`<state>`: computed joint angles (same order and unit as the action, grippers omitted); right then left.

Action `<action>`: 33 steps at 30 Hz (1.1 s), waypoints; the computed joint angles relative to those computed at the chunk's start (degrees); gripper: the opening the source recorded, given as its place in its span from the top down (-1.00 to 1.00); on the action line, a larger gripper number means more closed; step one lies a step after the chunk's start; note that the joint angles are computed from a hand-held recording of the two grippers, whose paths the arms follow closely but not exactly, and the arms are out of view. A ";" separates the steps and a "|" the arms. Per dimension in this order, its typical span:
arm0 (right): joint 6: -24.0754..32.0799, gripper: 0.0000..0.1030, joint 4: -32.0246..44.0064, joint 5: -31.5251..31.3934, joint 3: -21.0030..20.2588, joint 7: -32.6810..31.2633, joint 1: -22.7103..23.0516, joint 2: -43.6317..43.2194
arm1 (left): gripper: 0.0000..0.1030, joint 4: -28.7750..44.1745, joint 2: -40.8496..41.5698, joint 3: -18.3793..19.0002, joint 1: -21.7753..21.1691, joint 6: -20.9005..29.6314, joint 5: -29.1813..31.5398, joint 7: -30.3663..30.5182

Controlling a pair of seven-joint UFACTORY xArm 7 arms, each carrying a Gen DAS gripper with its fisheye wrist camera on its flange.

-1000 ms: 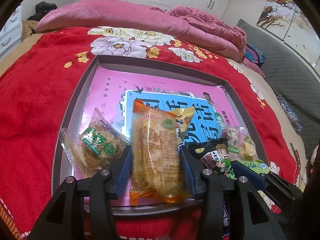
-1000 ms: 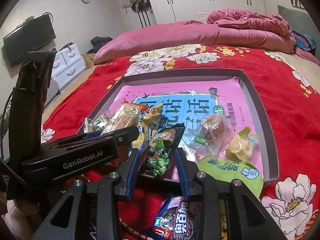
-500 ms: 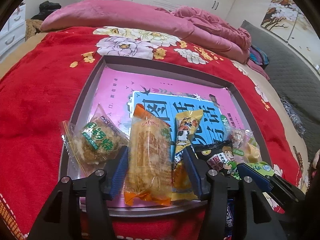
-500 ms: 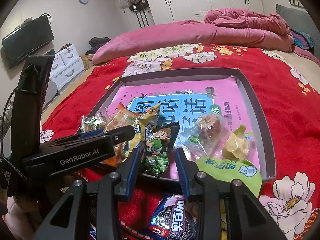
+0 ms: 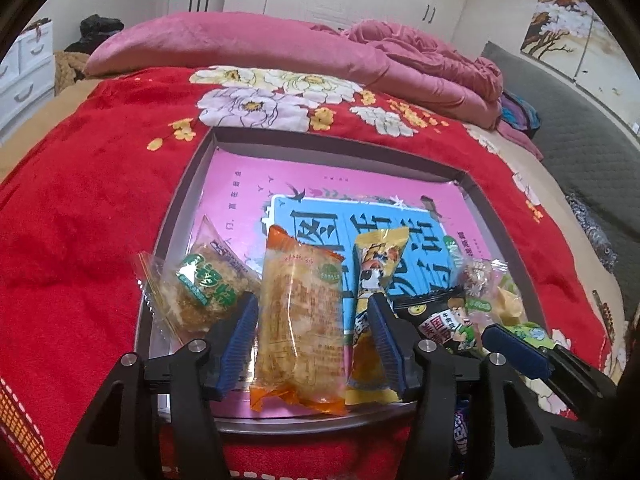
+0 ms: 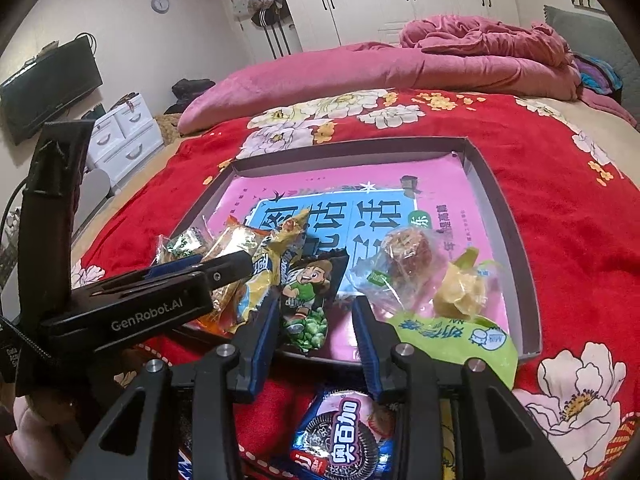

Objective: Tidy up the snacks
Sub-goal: 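Open left gripper releasing the bread bag while right gripper releases the cartoon-boy bag, then withdraw both open grippers from the tray toward the snacks on the bedspread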

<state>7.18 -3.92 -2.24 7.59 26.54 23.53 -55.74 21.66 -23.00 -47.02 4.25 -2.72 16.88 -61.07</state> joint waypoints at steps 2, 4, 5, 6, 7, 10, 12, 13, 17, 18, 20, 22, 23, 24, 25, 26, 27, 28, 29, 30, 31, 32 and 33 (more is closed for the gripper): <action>0.07 0.18 0.00 -0.10 0.39 0.29 -0.19 -0.16 | -0.23 -0.15 -0.33 0.35 -0.48 -0.06 -0.14 -0.04; 0.17 0.18 -0.12 -0.20 0.48 0.40 -0.27 -0.62 | -0.24 -0.24 -0.35 0.82 -0.98 -0.10 -0.25 0.10; 0.36 0.17 -0.15 -0.27 0.65 0.54 -0.34 -0.89 | -0.24 -0.26 -0.39 0.86 -0.95 -0.08 -0.25 0.16; 0.39 0.17 -0.14 -0.36 0.70 0.58 -0.46 -0.94 | -0.24 -0.30 -0.48 0.71 -0.79 -0.20 -0.23 0.14; 0.42 0.17 -0.17 -0.42 0.76 0.66 -0.49 -1.11 | -0.25 -0.46 -0.75 0.72 -0.83 -0.57 -0.32 0.07; 0.61 0.15 -0.16 -0.60 0.86 0.84 -0.60 -1.25 | -0.33 -0.90 -1.52 1.24 -1.39 -0.99 -0.79 0.53; 0.91 0.14 -0.17 -0.74 1.02 0.95 -0.71 -1.55 | -0.34 -1.19 -1.95 1.85 -2.29 -1.04 -1.17 0.97; 1.12 0.13 -0.22 -0.79 1.10 1.04 -0.70 -1.86 | -0.34 -1.29 -2.10 2.22 -2.75 -1.07 -1.33 1.26; 1.59 0.08 -0.59 -1.03 1.34 1.36 -0.79 -3.33 | -0.35 -1.31 -2.55 2.89 -3.99 -0.33 -1.69 1.86; 1.53 0.07 -0.65 -1.10 1.40 1.44 -0.85 -3.58 | -0.35 -1.40 -2.63 3.37 -4.53 -0.29 -1.75 2.04; 1.32 0.01 -0.89 -1.25 1.38 1.52 -0.96 -4.28 | -0.36 -1.54 -3.11 3.68 -5.08 -0.13 -1.83 2.17; 1.29 -0.03 -0.93 -1.42 1.57 1.69 -1.13 -4.55 | -0.36 -1.71 -3.50 3.99 -5.60 0.06 -1.93 2.21; 1.37 -0.04 -0.96 -1.56 1.79 1.81 -1.28 -4.85 | -0.36 -1.81 -3.61 4.32 -5.99 0.08 -2.00 2.25; 1.39 -0.07 -0.92 -1.65 1.87 1.89 -1.36 -4.91 | -0.37 -1.97 -3.69 4.78 -6.48 0.01 -2.09 2.33; 1.45 -0.08 -0.92 -1.73 1.96 2.02 -1.44 -4.97 | -0.37 -2.19 -4.01 5.23 -7.05 0.03 -2.23 2.37; 1.50 -0.10 -0.93 -1.80 1.98 2.10 -1.51 -5.09 | -0.44 -2.25 -4.00 5.55 -7.38 -0.05 -2.29 2.50; 1.49 -0.10 -0.93 -1.86 1.93 2.12 -1.52 -5.15 | -0.48 -2.31 -3.97 5.82 -7.68 -0.13 -2.38 2.62; 1.55 -0.11 -0.95 -1.94 2.00 2.18 -1.66 -5.26 | -0.49 -2.39 -4.06 6.02 -7.98 -0.14 -2.49 2.69; 1.67 -0.11 -0.95 -2.01 2.04 2.24 -1.77 -5.38 | -0.49 -2.44 -4.12 6.18 -8.23 -0.12 -2.56 2.81; 1.68 -0.11 -0.97 -2.07 2.07 2.31 -1.84 -5.43 | -0.49 -2.51 -4.26 6.31 -8.42 -0.13 -2.64 2.89; 1.80 -0.11 -1.01 -2.13 2.19 2.44 -1.96 -5.67 | -0.49 -2.56 -4.38 6.34 -8.53 -0.08 -2.72 2.93; 1.83 -0.12 -1.04 -2.19 2.14 2.46 -2.04 -5.82 | -0.49 -2.64 -4.55 6.44 -8.73 0.00 -2.81 2.95; 1.96 -0.12 -1.10 -2.24 2.11 2.48 -2.12 -6.09 | -0.49 -2.70 -4.67 6.72 -9.08 0.06 -2.91 3.01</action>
<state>9.14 -5.02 -4.48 9.70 29.03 21.40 -61.83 18.96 -27.67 -40.30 -4.83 -2.66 13.97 -58.06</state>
